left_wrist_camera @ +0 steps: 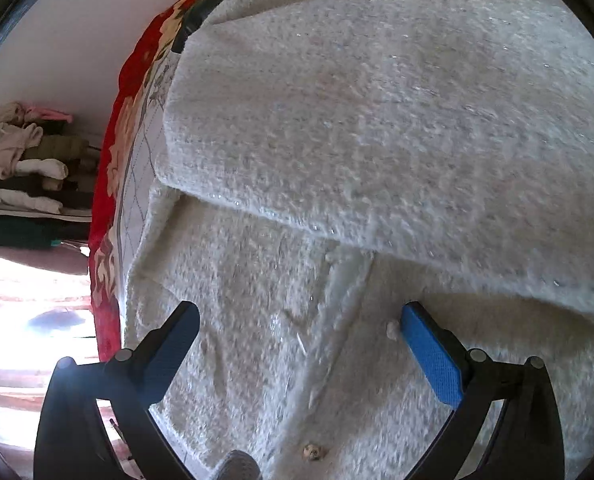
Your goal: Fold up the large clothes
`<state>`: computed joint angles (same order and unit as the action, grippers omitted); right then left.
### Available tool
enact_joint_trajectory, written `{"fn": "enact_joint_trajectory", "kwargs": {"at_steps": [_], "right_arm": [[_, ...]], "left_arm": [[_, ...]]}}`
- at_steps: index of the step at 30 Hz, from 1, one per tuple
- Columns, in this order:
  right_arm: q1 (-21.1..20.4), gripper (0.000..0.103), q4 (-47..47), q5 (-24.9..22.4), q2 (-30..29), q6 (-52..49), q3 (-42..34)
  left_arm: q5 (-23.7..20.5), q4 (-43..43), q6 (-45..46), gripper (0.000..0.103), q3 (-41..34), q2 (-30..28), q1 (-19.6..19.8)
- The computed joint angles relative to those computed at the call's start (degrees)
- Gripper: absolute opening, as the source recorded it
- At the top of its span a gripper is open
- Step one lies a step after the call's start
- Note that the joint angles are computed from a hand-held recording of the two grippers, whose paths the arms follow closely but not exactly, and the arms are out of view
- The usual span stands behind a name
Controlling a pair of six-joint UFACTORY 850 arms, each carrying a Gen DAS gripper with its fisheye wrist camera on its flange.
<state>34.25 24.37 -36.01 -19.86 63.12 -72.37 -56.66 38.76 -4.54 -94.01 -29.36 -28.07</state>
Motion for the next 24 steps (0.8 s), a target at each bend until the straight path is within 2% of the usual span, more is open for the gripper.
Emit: {"fn": "enact_joint_trajectory", "kwargs": {"at_steps": [1,3,4,5,6,7,8,9,12,14,16,17,18,19,22,24], "right_arm": [[-0.1,0.018,-2.0,0.5,0.7,4.0,1.0],[-0.7,0.012,1.2,6.4,5.5,8.6,8.8],[-0.9,0.011,6.3,10.8,7.6,8.4,12.6],[-1.2,0.011,11.2,12.8,8.5,5.7,14.4],[-1.9,0.011,15.3,12.4,8.7,1.2,14.6],[-3.2,0.014,18.8,9.6,9.3,-3.2,14.8],[-5.5,0.023,19.9,5.1,11.5,-5.5,16.3],[-6.6,0.027,19.0,1.1,12.3,-5.3,15.4],[-10.2,0.027,12.8,-4.6,17.1,-1.2,13.8],[-9.9,0.032,6.0,-6.5,16.6,4.6,8.4],[-10.0,0.038,2.2,-6.4,14.7,6.9,3.1],[-9.0,0.042,1.2,-4.6,11.5,8.3,-0.6],[-9.7,0.046,1.0,-2.5,8.9,7.3,-3.7],[-10.4,0.050,1.0,-2.4,5.3,6.1,-7.6],[-11.3,0.050,-0.7,-0.8,-3.7,7.4,-16.4],[-11.4,0.050,-2.4,-1.6,-12.6,10.8,-25.5]], "left_arm": [[-0.2,-0.6,-0.1,0.103,-0.4,-0.2,0.2],[0.0,-2.0,0.0,0.103,-0.9,-0.5,0.6],[-0.1,-2.7,0.3,0.103,-1.3,-0.7,0.8],[-0.3,-3.2,0.3,0.103,-1.5,-0.8,1.0],[-0.4,-3.7,0.4,0.103,-1.6,-0.7,1.1],[-0.9,-4.1,0.7,0.103,-2.0,-0.8,1.2],[-1.8,-5.0,1.1,0.103,-2.8,-0.9,1.5],[-2.7,-5.7,1.2,0.103,-3.7,-1.0,1.8],[-4.0,-6.3,0.3,0.103,-5.9,-0.3,2.8],[-4.4,-5.6,-1.4,0.103,-7.6,-0.1,3.4],[-5.1,-4.0,-3.4,0.103,-10.2,-1.1,3.9],[-5.2,-2.9,-4.7,0.103,-11.8,-2.1,4.2],[-5.3,-1.6,-5.8,0.103,-13.3,-3.3,4.3],[-5.6,-0.8,-6.4,0.103,-14.8,-4.5,4.3],[-6.3,0.0,-7.1,0.103,-22.5,-10.4,5.0],[-6.4,1.4,-6.8,0.103,-29.3,-15.3,5.5]]}}
